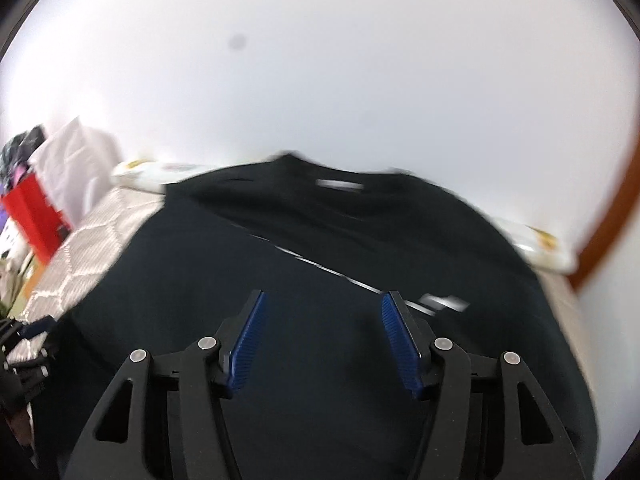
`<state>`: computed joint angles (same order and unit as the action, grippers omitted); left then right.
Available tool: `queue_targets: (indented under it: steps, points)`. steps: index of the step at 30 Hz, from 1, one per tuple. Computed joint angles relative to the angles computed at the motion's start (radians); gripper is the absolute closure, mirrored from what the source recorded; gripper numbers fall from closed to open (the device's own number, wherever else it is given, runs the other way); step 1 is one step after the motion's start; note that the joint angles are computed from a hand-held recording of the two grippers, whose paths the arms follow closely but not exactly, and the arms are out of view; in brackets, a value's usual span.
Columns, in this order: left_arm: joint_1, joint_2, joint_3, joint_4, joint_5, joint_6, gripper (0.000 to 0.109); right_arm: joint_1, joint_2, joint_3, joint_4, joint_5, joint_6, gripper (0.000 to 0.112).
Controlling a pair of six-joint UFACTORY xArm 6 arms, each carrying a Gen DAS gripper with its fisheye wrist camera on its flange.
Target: Fold small clothes
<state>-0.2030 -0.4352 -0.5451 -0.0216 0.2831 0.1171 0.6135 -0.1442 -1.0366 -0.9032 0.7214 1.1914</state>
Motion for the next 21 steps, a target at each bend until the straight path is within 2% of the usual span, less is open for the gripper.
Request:
queue_targets:
  steps: [3, 6, 9, 13, 18, 20, 21]
  points:
    - [-0.006, 0.036, -0.011, -0.17, -0.039, 0.118, 0.069, -0.003, 0.178, -0.155, 0.066, -0.087, -0.089, 0.053]
    - [-0.006, 0.059, -0.019, -0.185, -0.037, 0.12, 0.069, -0.017, 0.348, -0.327, 0.162, -0.141, -0.219, 0.053]
    - [-0.011, 0.057, -0.02, -0.267, -0.036, 0.19, 0.069, -0.043, 0.495, -0.476, 0.294, -0.198, -0.361, 0.051]
    - [-0.005, 0.058, -0.033, -0.369, -0.016, 0.264, 0.074, -0.06, 0.697, -0.717, 0.499, -0.183, -0.561, 0.051]
    - [-0.006, 0.049, -0.041, -0.442, 0.011, 0.325, 0.087, -0.074, 0.897, -0.992, 0.7, -0.126, -0.716, 0.051]
    - [-0.009, 0.038, -0.034, -0.442, 0.002, 0.329, 0.091, -0.077, 0.961, -1.082, 0.779, -0.11, -0.765, 0.058]
    - [-0.008, 0.036, -0.036, -0.46, 0.007, 0.342, 0.094, -0.075, 0.98, -1.108, 0.81, -0.11, -0.789, 0.085]
